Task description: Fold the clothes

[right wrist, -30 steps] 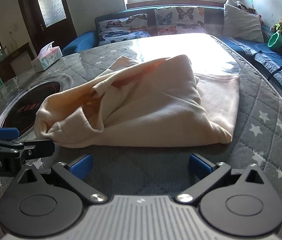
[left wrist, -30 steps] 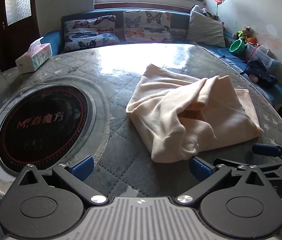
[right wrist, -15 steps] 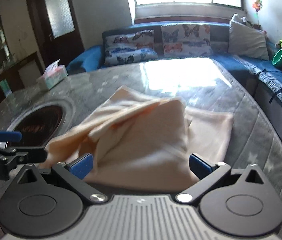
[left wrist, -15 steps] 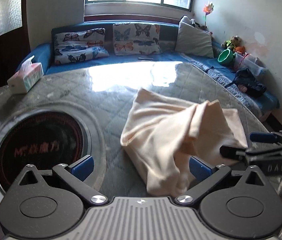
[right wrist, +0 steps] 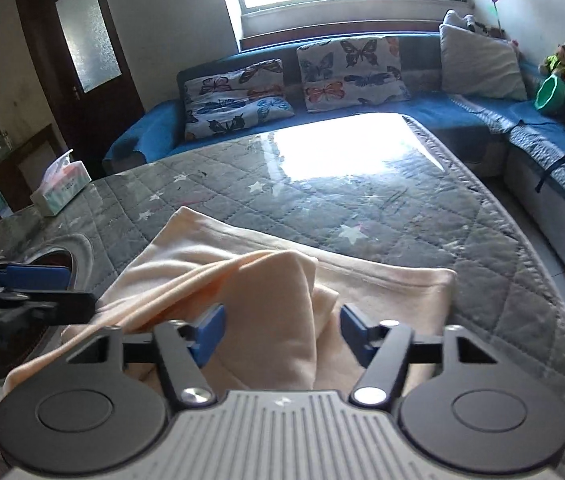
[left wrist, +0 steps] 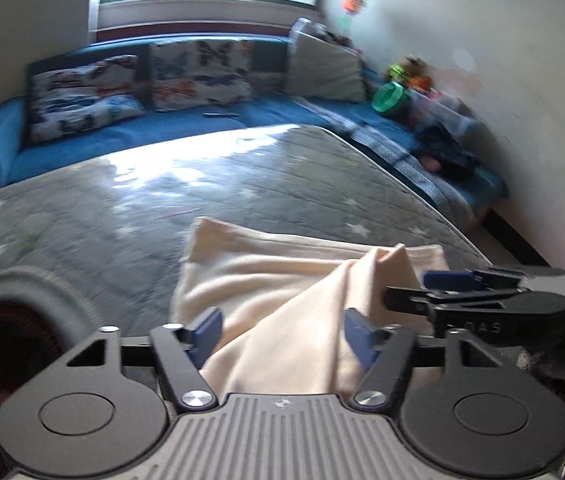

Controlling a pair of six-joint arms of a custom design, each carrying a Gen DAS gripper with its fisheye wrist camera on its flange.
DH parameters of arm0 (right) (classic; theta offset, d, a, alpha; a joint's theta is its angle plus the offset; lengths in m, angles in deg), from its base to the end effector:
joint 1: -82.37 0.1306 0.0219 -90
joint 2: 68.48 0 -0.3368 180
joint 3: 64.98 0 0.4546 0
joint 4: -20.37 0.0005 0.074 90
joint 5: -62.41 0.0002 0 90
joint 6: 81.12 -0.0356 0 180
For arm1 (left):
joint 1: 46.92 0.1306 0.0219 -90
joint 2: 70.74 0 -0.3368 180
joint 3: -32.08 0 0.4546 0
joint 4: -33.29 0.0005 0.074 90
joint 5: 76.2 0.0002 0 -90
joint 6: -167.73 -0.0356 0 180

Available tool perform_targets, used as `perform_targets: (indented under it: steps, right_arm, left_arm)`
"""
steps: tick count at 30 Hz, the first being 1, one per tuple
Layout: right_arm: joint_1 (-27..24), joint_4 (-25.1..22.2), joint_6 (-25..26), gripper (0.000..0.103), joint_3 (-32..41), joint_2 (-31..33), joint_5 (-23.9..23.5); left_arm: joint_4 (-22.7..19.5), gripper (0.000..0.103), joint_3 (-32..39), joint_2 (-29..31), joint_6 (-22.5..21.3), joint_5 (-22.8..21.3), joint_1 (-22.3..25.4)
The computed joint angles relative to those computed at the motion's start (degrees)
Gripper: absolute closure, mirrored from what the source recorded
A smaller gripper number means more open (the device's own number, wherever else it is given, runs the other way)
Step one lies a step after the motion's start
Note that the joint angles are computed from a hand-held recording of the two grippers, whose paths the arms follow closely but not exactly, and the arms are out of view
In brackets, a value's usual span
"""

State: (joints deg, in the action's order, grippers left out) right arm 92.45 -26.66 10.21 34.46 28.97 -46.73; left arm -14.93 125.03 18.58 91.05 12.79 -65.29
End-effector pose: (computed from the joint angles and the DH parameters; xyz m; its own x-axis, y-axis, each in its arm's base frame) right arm 0.5847 0.1153 0.4040 -0.6874 -0.1445 -0.7118 -0.4095 0.8865 0.2155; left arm 0.5215 -0.1731 0.4191 -0.7182 -0.0042 -0.6958 0.1415 0.9782 -0.1520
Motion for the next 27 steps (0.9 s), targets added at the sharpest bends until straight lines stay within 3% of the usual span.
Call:
perform_targets:
  steps: [6,12,19,27]
  right_arm:
    - [-0.17,-0.05,0.09,0.071,1.12,1.53,-2.63]
    - [-0.61,1.32,-0.49,0.093,-0.17,0.03,-4.13]
    - [-1.00,3.72,-0.03,0.097,-4.61,-5.79,-6.76]
    - [-2.17,3.42,0.59,0.098,-11.24,-14.72,-10.21]
  left_arm:
    - [-0.86,0.068,3.30,5.08,-3.48,4.34,-0.02]
    - [0.39,0.092,2.46,5.18,-4.79,4.42,-0.10]
    - [3.21,0.098,-2.56,-0.88,0.00,4.24,1.59]
    - [5.05,0.099,-12.39,-13.59,5.37,1.01,3.79]
